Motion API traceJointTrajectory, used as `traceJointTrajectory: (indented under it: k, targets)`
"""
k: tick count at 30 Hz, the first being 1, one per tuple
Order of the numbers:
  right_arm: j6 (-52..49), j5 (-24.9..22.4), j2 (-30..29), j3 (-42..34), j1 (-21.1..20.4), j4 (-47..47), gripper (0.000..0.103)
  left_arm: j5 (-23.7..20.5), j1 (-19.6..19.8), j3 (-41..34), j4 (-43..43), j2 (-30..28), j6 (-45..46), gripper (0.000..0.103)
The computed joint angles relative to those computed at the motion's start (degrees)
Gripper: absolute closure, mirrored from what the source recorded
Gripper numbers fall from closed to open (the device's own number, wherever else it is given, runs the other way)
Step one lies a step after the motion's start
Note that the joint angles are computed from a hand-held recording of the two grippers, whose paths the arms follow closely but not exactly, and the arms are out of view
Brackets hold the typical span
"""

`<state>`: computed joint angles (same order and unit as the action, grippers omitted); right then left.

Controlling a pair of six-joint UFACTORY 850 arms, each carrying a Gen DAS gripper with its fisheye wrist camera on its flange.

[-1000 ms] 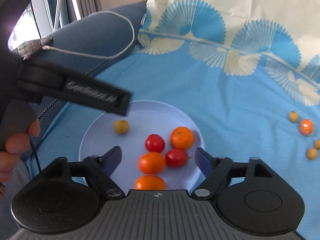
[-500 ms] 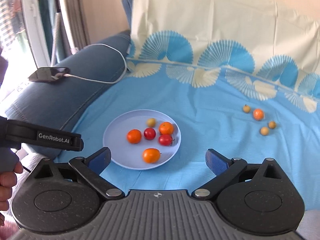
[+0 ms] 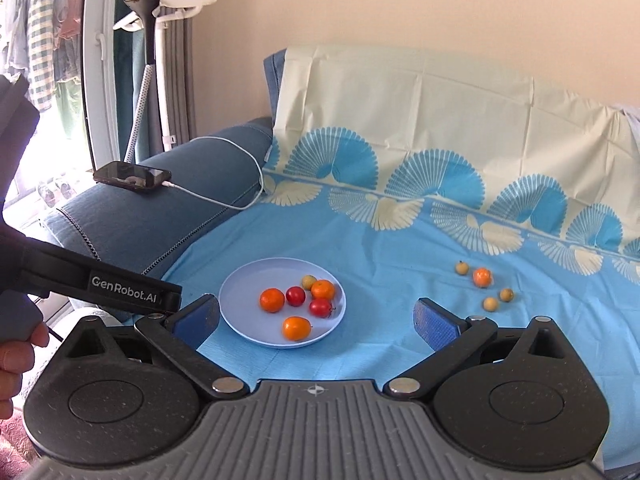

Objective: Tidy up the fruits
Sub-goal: 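Withdraw both tools from the plate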

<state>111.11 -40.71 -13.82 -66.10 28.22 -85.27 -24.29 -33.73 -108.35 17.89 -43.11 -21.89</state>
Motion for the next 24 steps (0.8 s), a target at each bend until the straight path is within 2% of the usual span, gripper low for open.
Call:
traceJointTrajectory:
  k: [13,24]
  targets:
    - [0.23,-2.33,1.1,0.69,1.73,-1.3,0.001,3.4,0.08,4.15,2.44,2.96,-2.2,0.0]
    - [-0.46,-2.39,0.65,0.25,1.66,-0.5,0.001,3.3,0.14,3.76,2.61,2.59,-2.03,0.0]
